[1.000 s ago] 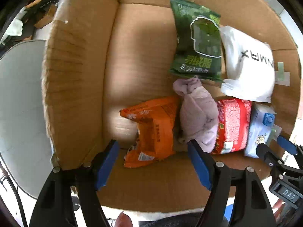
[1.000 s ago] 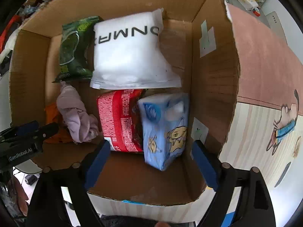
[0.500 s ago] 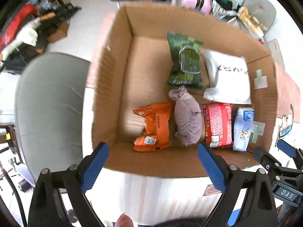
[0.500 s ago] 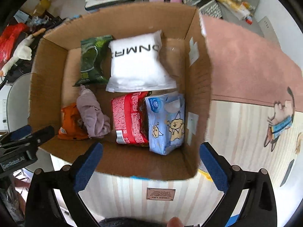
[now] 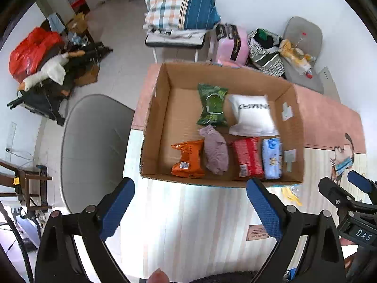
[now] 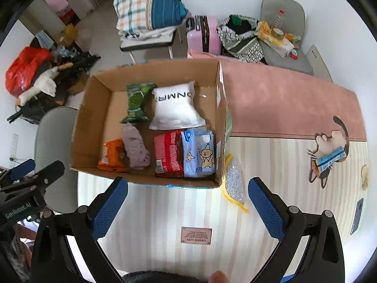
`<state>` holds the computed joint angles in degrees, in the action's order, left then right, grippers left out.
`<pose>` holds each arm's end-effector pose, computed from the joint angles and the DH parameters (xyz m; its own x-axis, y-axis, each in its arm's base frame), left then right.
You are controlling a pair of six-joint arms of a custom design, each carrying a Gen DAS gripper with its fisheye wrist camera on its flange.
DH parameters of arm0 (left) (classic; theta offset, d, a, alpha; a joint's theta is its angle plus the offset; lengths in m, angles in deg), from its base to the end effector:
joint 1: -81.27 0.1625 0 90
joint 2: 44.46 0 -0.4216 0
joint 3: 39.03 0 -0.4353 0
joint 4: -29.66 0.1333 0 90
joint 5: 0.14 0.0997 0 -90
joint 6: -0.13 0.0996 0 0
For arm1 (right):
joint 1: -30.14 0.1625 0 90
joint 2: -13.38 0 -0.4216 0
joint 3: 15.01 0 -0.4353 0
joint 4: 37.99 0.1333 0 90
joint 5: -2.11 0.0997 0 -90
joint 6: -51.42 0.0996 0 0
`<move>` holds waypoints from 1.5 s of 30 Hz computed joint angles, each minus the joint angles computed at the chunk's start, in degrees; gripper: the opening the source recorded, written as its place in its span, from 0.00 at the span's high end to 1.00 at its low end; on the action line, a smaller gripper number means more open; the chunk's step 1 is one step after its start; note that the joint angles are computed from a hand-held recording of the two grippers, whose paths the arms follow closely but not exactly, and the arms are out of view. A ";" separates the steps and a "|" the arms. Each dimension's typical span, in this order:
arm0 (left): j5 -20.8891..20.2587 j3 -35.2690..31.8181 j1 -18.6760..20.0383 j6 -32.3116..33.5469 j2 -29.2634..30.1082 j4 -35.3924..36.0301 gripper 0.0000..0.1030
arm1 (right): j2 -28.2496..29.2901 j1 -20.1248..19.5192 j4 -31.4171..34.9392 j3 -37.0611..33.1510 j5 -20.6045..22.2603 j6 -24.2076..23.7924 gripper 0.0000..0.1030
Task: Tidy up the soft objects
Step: 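Grasp the yellow-rimmed sponge with the left gripper while the right gripper grasps the blue tube packet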
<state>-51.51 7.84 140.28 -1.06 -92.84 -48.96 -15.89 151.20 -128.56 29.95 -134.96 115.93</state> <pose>-0.2444 -0.7865 0.3954 -0.6250 0.4763 -0.6185 0.4944 0.8546 0.1586 0.4982 -0.7102 0.1594 -0.6583 0.5248 0.5396 0.2234 0.8208 -0.5258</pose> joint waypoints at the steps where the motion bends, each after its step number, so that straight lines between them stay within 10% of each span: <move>1: -0.29 1.08 -0.48 0.61 -0.98 -1.05 0.06 | -0.36 0.53 0.02 0.17 -0.36 0.18 0.00; 13: -1.55 5.00 -3.14 1.84 -4.20 -5.37 0.06 | -4.64 2.40 -6.88 6.00 -1.04 -0.38 0.00; 25: 10.03 37.71 -7.97 23.34 -11.11 -17.85 0.06 | -31.95 -4.71 -16.93 47.76 11.06 17.40 0.00; 33: 7.43 37.85 -12.27 13.06 -1.29 -13.20 0.06 | -53.79 -13.52 -20.60 70.12 9.83 24.77 0.00; 40: 0.08 21.90 -9.98 -10.13 10.17 2.30 0.06 | -61.52 -23.84 -25.85 75.48 8.19 16.41 0.00; 45: -2.31 21.57 -10.50 -13.70 7.73 0.12 0.06 | -61.55 -30.00 -31.97 75.38 9.44 9.47 0.00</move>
<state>-53.83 29.40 129.78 -14.76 -85.10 -48.84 -77.43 121.20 -160.54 105.33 -125.51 125.40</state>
